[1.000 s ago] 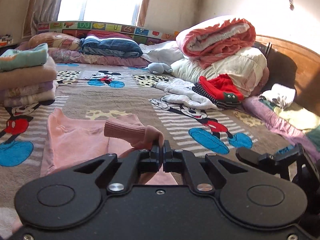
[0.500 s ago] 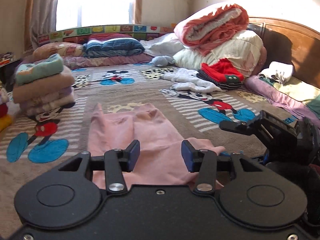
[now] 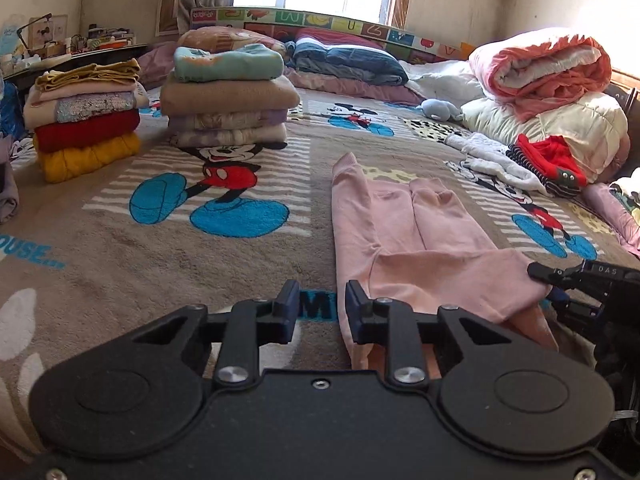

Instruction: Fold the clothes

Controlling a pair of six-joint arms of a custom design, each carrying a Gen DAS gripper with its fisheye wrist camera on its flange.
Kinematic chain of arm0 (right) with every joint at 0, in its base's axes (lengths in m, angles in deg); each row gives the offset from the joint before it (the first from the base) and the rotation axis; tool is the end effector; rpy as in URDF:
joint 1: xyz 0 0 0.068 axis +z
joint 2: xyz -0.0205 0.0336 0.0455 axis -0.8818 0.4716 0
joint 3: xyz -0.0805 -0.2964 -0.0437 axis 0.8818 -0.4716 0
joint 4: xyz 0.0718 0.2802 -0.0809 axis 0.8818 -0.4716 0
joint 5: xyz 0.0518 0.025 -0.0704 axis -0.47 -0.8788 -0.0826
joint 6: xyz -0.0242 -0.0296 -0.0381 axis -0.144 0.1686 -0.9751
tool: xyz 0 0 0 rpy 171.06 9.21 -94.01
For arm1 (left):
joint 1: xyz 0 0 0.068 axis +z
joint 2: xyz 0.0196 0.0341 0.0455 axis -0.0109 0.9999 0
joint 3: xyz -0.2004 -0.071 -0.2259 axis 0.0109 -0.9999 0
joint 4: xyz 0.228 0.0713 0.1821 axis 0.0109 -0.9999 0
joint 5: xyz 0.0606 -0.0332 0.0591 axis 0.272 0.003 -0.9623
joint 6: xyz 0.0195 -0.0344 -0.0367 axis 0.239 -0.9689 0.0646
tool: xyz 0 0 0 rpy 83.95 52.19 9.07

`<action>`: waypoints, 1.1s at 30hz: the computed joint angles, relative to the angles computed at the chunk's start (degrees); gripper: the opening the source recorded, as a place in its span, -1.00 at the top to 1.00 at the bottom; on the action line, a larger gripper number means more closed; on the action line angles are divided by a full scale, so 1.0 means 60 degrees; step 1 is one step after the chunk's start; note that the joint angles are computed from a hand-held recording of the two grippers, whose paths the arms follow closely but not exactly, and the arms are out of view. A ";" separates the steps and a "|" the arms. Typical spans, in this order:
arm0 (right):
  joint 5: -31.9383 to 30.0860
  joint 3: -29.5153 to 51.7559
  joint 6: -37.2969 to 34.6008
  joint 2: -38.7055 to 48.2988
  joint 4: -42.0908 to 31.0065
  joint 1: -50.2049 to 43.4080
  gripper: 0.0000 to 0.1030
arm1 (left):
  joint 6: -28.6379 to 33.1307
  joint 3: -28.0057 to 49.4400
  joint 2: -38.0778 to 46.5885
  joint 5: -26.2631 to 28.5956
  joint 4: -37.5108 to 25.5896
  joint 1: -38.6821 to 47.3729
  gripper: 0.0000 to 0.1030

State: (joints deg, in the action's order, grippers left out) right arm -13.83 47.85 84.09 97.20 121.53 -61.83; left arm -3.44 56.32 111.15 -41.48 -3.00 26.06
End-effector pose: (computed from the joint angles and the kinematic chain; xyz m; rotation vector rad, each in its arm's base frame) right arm 0.2391 0.0157 0.1260 0.6456 1.8169 1.1266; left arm 0.2228 0.0892 0.2313 0.1517 2.1584 -0.2501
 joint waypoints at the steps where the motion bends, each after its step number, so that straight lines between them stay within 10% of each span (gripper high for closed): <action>1: -0.0052 -0.0030 -0.0062 -0.0080 0.0116 -0.0014 0.65 | 0.0225 0.0034 0.0074 0.0185 -0.0121 0.0026 0.51; 5: -0.0318 -0.0139 -0.0266 -0.0404 0.0619 -0.0133 0.71 | 0.1066 0.0036 0.0135 0.0993 -0.0393 0.0139 0.07; 10: -0.0893 -0.0366 0.0203 -0.0395 0.2018 -0.0684 0.72 | 0.2094 -0.1004 -0.0473 -0.0266 0.0677 -0.0842 0.07; 12: -0.1081 -0.0371 0.0312 -0.0410 0.2238 -0.0828 0.72 | 0.2587 -0.1425 -0.0570 -0.0966 0.1159 -0.1251 0.61; 15: -0.1289 -0.0378 0.0458 -0.0386 0.2502 -0.1000 0.72 | 0.3440 -0.2102 -0.0857 -0.1672 0.2012 -0.1594 0.81; 25: -0.1532 -0.1055 0.1106 -0.0809 0.2921 -0.1679 0.83 | 0.4986 -0.3019 -0.0877 -0.2233 0.3501 -0.2049 0.87; 30: -0.1113 -0.1166 0.0823 -0.1570 0.0870 -0.1831 0.83 | 0.5405 -0.3209 -0.0738 -0.2522 0.4019 -0.2289 0.88; 33: -0.0856 -0.1131 0.1053 -0.1691 -0.0398 -0.1814 0.42 | 0.5500 -0.3183 -0.0682 -0.2711 0.4059 -0.2403 0.88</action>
State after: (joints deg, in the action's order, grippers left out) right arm -18.97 41.07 90.41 87.06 119.14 -72.71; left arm 29.56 37.22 107.06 -57.75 21.35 11.64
